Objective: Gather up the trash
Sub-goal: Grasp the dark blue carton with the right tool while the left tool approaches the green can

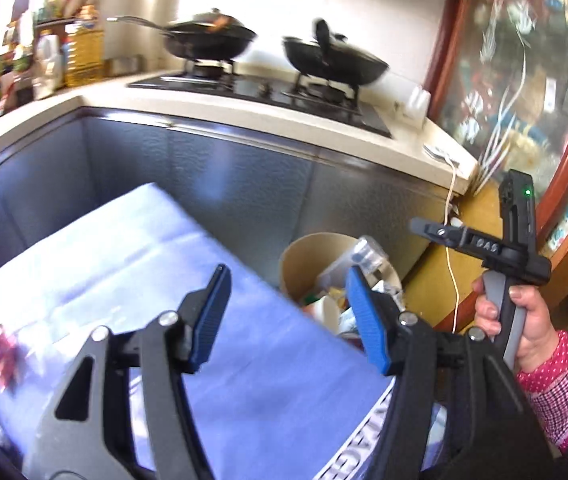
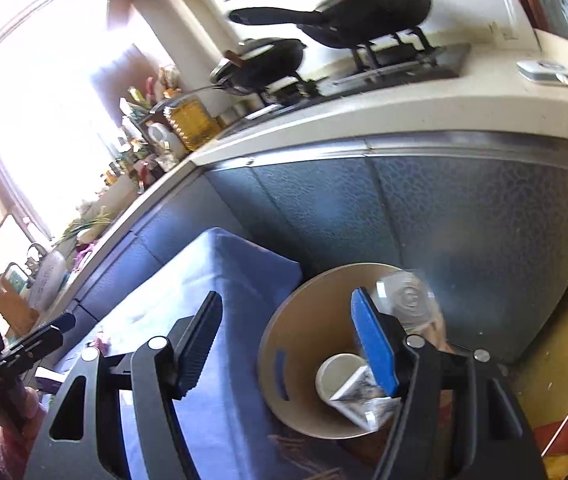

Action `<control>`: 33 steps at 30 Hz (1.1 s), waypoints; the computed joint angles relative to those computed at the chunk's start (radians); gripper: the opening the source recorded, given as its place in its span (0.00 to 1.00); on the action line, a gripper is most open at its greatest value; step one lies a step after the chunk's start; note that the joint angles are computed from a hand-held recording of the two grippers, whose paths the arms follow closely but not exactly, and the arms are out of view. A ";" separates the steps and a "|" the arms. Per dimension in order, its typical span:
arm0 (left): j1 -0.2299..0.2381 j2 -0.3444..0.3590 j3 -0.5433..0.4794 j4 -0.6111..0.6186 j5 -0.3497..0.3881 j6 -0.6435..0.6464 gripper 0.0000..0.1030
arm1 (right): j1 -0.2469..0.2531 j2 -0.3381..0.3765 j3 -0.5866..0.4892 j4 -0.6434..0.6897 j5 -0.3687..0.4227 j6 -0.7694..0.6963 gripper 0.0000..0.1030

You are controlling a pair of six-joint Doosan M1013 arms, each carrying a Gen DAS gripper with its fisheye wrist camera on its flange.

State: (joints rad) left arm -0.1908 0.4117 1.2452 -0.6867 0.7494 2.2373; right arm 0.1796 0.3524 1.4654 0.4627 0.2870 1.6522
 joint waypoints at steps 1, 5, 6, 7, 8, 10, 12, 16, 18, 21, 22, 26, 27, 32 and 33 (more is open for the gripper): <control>0.016 -0.025 0.033 0.001 -0.021 -0.003 0.56 | 0.008 -0.001 -0.005 0.045 0.000 -0.046 0.65; 0.089 -0.114 0.165 0.057 -0.113 -0.042 0.56 | 0.051 0.013 -0.044 0.236 0.035 -0.250 0.65; 0.109 -0.133 0.189 0.077 -0.121 -0.063 0.56 | 0.065 0.023 -0.062 0.266 0.053 -0.290 0.65; 0.132 -0.149 0.212 0.099 -0.127 -0.091 0.56 | 0.080 0.034 -0.080 0.284 0.071 -0.317 0.65; 0.155 -0.164 0.233 0.123 -0.133 -0.121 0.56 | 0.094 0.048 -0.100 0.305 0.093 -0.345 0.65; 0.200 -0.194 0.277 0.156 -0.154 -0.168 0.56 | 0.123 0.081 -0.147 0.344 0.149 -0.386 0.65; 0.245 -0.223 0.321 0.182 -0.180 -0.206 0.56 | 0.156 0.121 -0.205 0.316 0.204 -0.378 0.65; 0.323 -0.274 0.399 0.211 -0.231 -0.265 0.56 | 0.221 0.209 -0.336 0.264 0.333 -0.352 0.65; 0.365 -0.291 0.429 0.198 -0.249 -0.279 0.56 | 0.249 0.254 -0.405 0.260 0.403 -0.344 0.64; 0.422 -0.303 0.460 0.174 -0.256 -0.283 0.56 | 0.292 0.310 -0.497 0.244 0.499 -0.339 0.62; 0.437 -0.302 0.468 0.172 -0.256 -0.289 0.56 | 0.308 0.323 -0.522 0.231 0.521 -0.336 0.62; 0.475 -0.288 0.475 0.144 -0.246 -0.298 0.56 | 0.371 0.378 -0.648 0.104 0.564 -0.332 0.62; 0.481 -0.284 0.477 0.124 -0.248 -0.282 0.56 | 0.387 0.392 -0.684 0.060 0.571 -0.332 0.63; 0.479 -0.252 0.468 0.068 -0.251 -0.236 0.74 | 0.472 0.458 -0.828 -0.200 0.532 -0.349 0.76; 0.478 -0.242 0.462 0.057 -0.247 -0.219 0.74 | 0.483 0.473 -0.851 -0.245 0.530 -0.353 0.76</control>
